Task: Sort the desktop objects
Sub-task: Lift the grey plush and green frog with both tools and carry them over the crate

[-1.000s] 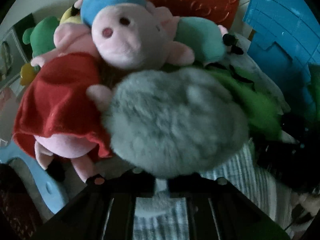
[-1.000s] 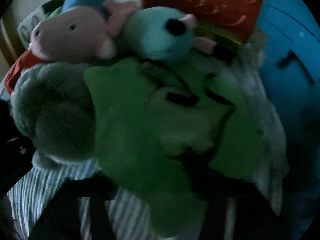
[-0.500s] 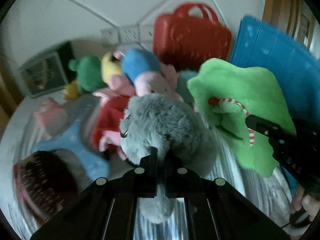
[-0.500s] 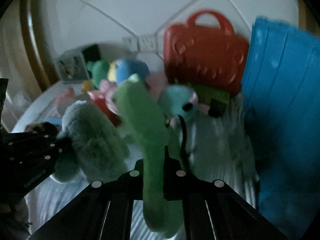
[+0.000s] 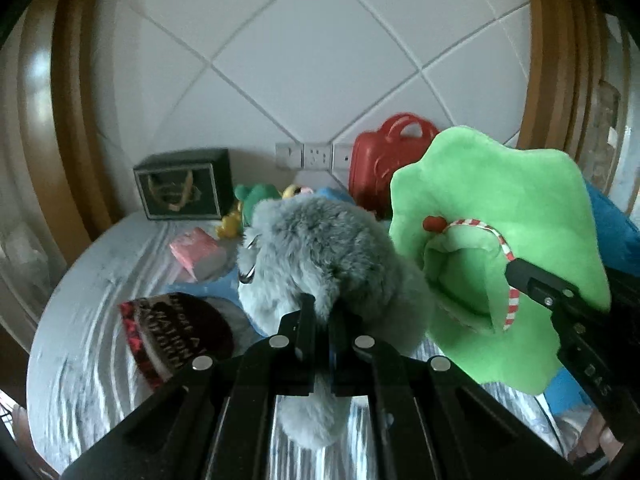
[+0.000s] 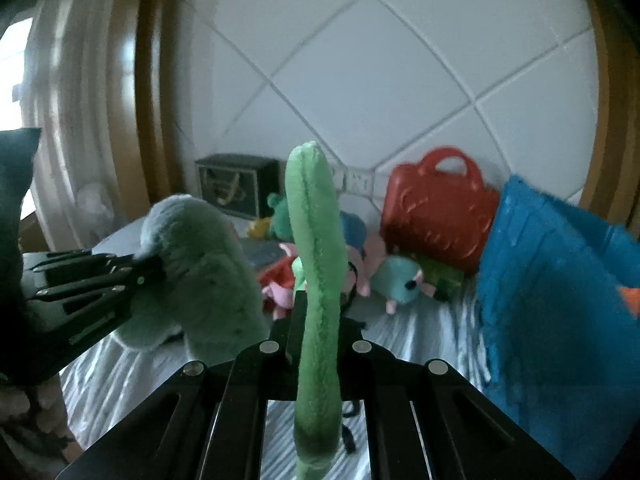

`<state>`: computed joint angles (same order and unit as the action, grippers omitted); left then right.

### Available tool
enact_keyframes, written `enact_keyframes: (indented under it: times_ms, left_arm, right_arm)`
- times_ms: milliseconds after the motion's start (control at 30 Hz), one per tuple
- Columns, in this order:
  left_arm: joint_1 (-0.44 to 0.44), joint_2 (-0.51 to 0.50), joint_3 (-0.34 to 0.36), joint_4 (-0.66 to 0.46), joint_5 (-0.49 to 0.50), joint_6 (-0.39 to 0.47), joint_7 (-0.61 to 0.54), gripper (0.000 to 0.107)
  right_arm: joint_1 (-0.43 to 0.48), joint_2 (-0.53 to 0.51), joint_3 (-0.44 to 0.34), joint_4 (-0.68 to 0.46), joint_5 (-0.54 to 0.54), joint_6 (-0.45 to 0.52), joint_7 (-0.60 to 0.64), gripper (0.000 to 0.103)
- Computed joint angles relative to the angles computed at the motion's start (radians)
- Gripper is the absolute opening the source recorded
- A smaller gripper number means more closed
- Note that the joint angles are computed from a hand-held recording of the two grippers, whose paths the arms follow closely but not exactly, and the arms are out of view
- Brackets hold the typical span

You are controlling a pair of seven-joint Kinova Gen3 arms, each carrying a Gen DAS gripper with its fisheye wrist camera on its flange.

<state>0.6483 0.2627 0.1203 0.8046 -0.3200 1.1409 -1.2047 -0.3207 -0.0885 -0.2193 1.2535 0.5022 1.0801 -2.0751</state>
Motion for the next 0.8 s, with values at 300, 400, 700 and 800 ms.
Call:
enact_keyframes:
  times_ms: [300,400,700,800]
  left_arm:
    - [-0.063,-0.213,0.078,0.179,0.032,-0.082,-0.024,0.004]
    - [-0.081,-0.249,0.127,0.184,0.021,-0.096,-0.012,0.004]
    - [0.274,-0.139,0.091,-0.104,-0.222,-0.092,0.079,0.004]
    - [0.413,-0.037,0.102,-0.242,-0.344,-0.108,0.097,0.004]
  right_arm:
    - [-0.073,-0.06,-0.264,-0.069,0.325,0.246,-0.227,0.006]
    - [-0.107,-0.071,-0.34,-0.11,0.437,0.349,-0.259,0.006]
    - [-0.006,-0.15,-0.472,-0.228,0.657,0.447,-0.159,0.006]
    - [0.034,-0.208,-0.405,-0.24,0.656,0.404,-0.099,0.006]
